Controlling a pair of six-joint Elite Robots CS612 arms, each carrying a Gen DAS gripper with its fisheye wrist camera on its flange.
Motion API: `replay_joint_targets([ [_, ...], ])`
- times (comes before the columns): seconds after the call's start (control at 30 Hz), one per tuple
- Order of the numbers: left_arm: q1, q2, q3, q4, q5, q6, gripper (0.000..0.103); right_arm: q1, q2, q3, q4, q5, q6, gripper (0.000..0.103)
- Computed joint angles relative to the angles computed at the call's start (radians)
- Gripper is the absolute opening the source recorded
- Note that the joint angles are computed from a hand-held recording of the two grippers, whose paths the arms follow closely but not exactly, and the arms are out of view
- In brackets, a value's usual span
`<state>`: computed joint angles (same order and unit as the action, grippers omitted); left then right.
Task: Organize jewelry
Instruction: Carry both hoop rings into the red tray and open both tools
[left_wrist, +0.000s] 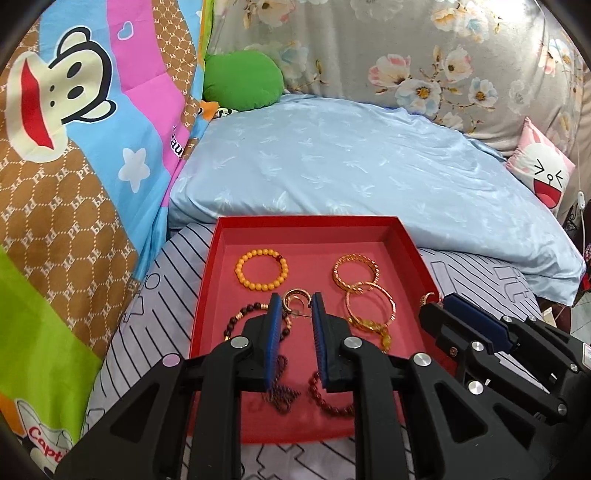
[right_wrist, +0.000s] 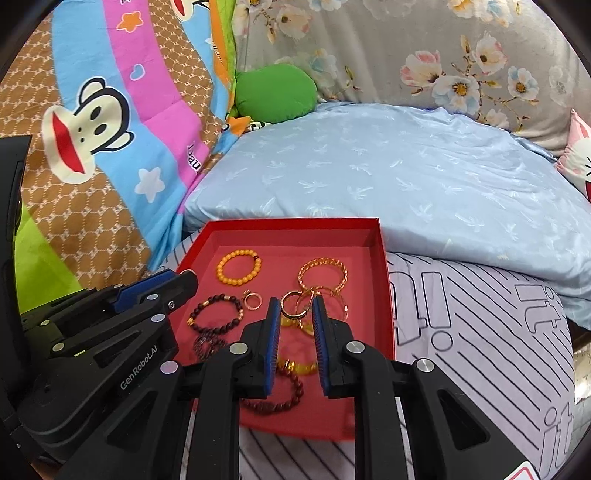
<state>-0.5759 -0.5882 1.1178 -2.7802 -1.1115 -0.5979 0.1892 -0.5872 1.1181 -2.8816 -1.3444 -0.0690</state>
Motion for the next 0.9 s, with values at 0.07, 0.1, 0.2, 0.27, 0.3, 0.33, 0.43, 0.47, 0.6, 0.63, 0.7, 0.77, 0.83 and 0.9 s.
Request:
replay_joint_targets([
  [0.07,0.007,0.014,-0.027,0.018,0.001,0.003,0.016,0.003,0.021,-0.039,0.023,-0.007,0.0,0.017],
  [0.1,0.009,0.019,-0.035,0.023,0.002,0.003,0.016,0.004,0.031,-0.057,0.033,-0.01,0.001,0.017],
  [0.2,0.018,0.041,-0.071,0.046,-0.002,0.007,0.016,0.005,0.053,-0.096,0.056,-0.014,0.006,0.017],
  [0.27,0.022,0.053,-0.092,0.061,-0.002,0.01,0.016,0.007,0.066,-0.118,0.071,-0.018,0.008,0.017],
  [0.3,0.024,0.059,-0.101,0.069,-0.006,0.009,0.016,0.007,0.069,-0.124,0.076,-0.02,0.008,0.017],
  [0.33,0.025,0.064,-0.109,0.075,-0.008,0.009,0.016,0.007,0.077,-0.137,0.087,-0.02,0.009,0.017],
  [0.43,0.029,0.079,-0.132,0.097,-0.011,0.008,0.016,0.008,0.093,-0.163,0.113,-0.024,0.011,0.017],
  [0.47,0.031,0.084,-0.14,0.105,-0.014,0.006,0.016,0.008,0.097,-0.168,0.117,-0.027,0.011,0.017],
  [0.6,0.035,0.098,-0.162,0.128,-0.02,0.001,0.016,0.007,0.114,-0.194,0.142,-0.028,0.016,0.017],
  [0.63,0.036,0.103,-0.168,0.135,-0.021,0.0,0.016,0.007,0.118,-0.202,0.15,-0.027,0.018,0.017],
  [0.7,0.038,0.11,-0.181,0.149,-0.025,-0.005,0.016,0.007,0.123,-0.209,0.156,-0.028,0.018,0.017],
  [0.77,0.039,0.115,-0.188,0.158,-0.025,-0.009,0.016,0.008,0.129,-0.217,0.162,-0.032,0.018,0.017],
  [0.83,0.041,0.12,-0.197,0.167,-0.028,-0.011,0.016,0.008,0.134,-0.225,0.169,-0.034,0.018,0.017],
  [0.9,0.041,0.123,-0.201,0.175,-0.023,-0.013,0.016,0.009,0.138,-0.231,0.175,-0.038,0.016,0.017],
])
